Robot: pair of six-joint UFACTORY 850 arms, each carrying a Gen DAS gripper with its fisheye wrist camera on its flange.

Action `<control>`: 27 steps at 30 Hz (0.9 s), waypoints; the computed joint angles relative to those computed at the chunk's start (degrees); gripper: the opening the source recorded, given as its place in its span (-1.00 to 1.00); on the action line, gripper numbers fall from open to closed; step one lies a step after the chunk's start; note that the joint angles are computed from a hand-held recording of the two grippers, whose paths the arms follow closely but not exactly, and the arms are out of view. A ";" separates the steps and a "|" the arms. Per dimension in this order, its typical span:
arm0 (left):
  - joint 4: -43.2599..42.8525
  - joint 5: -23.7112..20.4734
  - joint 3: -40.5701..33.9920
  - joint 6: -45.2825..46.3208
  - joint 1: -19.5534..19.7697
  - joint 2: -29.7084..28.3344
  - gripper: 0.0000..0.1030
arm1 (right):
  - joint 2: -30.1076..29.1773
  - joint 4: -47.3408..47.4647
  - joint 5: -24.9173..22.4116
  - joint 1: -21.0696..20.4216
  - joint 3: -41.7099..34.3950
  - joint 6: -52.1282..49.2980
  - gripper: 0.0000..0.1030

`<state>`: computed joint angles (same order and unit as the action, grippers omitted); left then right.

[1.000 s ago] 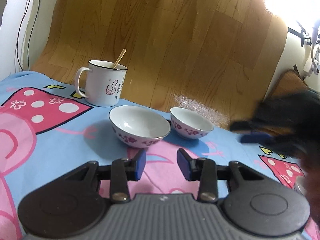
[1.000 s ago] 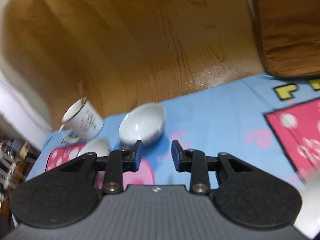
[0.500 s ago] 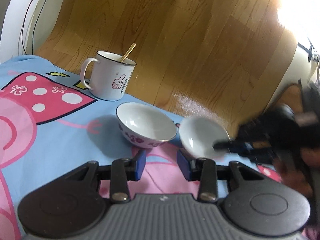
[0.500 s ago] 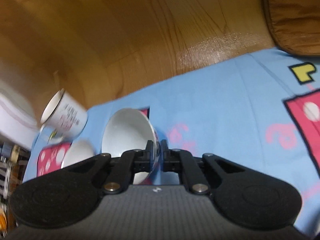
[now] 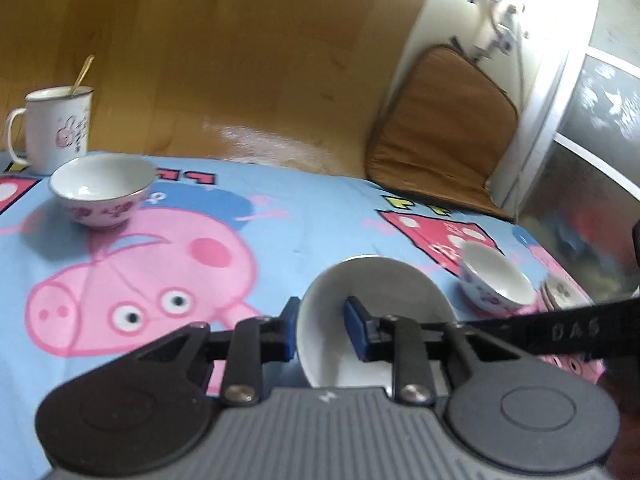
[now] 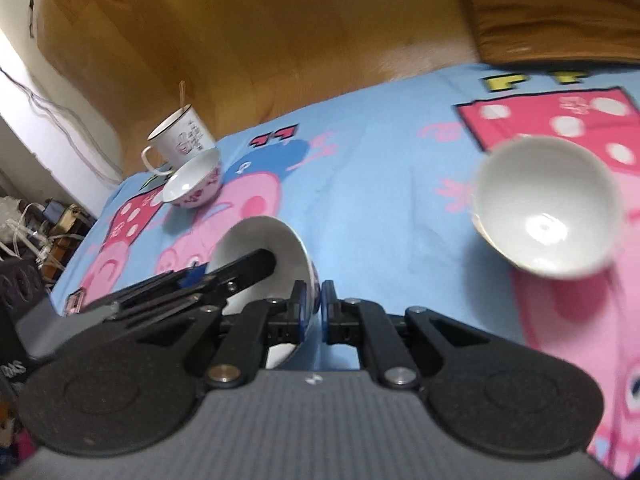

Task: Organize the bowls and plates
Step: 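Nest both held bowls into the bowl stack and open both grippers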

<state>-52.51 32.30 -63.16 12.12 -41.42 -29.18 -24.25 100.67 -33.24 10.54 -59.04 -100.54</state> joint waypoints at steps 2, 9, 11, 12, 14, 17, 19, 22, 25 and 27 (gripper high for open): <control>0.03 -1.38 -0.93 0.03 -0.24 -0.26 -0.54 | 0.76 6.22 -0.60 -0.62 2.12 -5.57 -0.82; 8.18 -5.36 -7.26 -7.91 0.52 -2.49 -0.64 | 3.98 29.71 -4.64 -2.86 7.54 -28.13 -0.84; 6.75 -6.11 -10.68 -5.07 0.31 -4.09 -0.64 | 4.60 37.33 -6.15 -3.03 8.61 -35.74 -0.85; 6.06 -6.65 -12.77 -3.31 0.25 -5.15 -0.64 | 4.68 41.22 -6.67 -3.00 8.88 -39.64 -0.85; 4.73 -7.94 -16.54 -0.35 0.22 -7.25 -0.64 | 4.32 46.30 -7.28 -3.17 9.00 -44.74 -0.85; 3.37 -11.85 -22.15 1.60 0.71 -10.72 -0.63 | 2.93 50.39 -7.37 -3.95 8.12 -47.40 -0.85; -2.17 -13.54 -25.36 7.37 0.60 -12.84 -0.64 | 1.73 51.79 -6.85 -4.41 7.12 -47.21 -0.85; -14.81 -12.95 -29.94 20.89 -0.01 -16.07 -0.63 | 0.32 55.57 -6.68 -4.37 6.15 -50.49 -0.85; -19.62 -12.68 -31.97 25.75 -0.14 -17.41 -0.61 | -0.52 56.21 -7.39 -4.51 5.72 -52.63 -0.85; -22.99 -12.14 -32.83 28.53 -0.23 -17.90 -0.61 | -0.99 57.85 -7.03 -3.90 5.39 -54.58 -0.81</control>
<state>-75.49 20.16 -95.98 40.65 -41.65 -47.08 -25.24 158.52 -40.27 6.64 -53.65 -155.11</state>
